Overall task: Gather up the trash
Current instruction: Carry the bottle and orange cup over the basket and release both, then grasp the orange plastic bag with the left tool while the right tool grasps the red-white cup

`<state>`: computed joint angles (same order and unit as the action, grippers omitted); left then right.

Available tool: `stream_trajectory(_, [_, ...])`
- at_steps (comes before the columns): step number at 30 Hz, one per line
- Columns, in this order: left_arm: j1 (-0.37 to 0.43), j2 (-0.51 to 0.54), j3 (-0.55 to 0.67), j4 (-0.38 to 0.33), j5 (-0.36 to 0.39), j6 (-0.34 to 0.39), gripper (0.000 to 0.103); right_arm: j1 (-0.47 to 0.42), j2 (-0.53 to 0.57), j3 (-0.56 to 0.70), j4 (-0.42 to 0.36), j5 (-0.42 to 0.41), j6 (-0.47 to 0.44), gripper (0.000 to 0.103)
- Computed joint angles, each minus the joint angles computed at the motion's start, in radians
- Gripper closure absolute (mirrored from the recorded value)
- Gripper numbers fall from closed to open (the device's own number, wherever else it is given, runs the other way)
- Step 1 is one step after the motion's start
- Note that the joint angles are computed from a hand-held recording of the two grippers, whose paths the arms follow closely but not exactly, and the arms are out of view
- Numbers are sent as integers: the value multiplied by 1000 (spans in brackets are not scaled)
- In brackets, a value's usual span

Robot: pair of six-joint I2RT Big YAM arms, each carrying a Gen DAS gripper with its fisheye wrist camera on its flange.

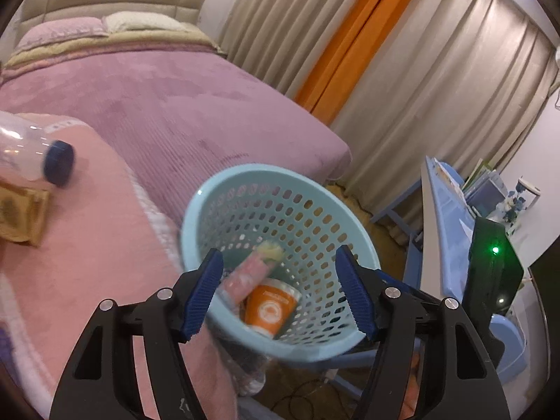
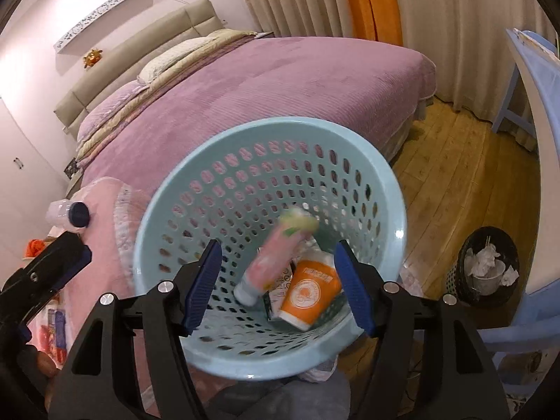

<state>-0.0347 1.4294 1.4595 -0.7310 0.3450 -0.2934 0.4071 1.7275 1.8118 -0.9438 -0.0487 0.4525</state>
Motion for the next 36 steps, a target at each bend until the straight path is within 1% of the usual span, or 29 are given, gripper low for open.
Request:
stream_trajectory(4, [29, -71, -44, 21, 12, 4, 38, 17, -24, -4, 16, -4, -15, 40])
stream_trajectory(10, [75, -168, -80, 31, 23, 19, 38, 82, -50, 36, 25, 21, -70, 40])
stream_trajectory(15, [125, -247, -117, 28, 1, 42, 38, 143, -59, 68, 34, 25, -105, 40])
stream_trajectory(18, [171, -294, -149, 41, -12, 30, 38, 176, -53, 91, 32, 24, -119, 40])
stream_trajectory(21, [233, -336, -178, 51, -14, 20, 38, 209, -38, 122, 23, 25, -141, 40])
stream_trajectory(24, [310, -364, -194, 39, -10, 27, 38, 245, -10, 175, 6, 31, -161, 40])
stream_trajectory(28, [415, -387, -206, 17, -9, 50, 38, 289, 28, 240, 9, 3, -168, 40])
stream_trajectory(33, [562, -364, -171, -27, 10, 136, 38, 344, 95, 326, -10, 3, -177, 40])
stream_trajectory(35, [612, -322, -130, -75, 50, 180, 30, 366, 142, 386, -42, -1, -171, 40])
stream_trajectory(36, [635, -297, -110, -94, 66, 200, 30, 372, 157, 404, -50, -6, -168, 40])
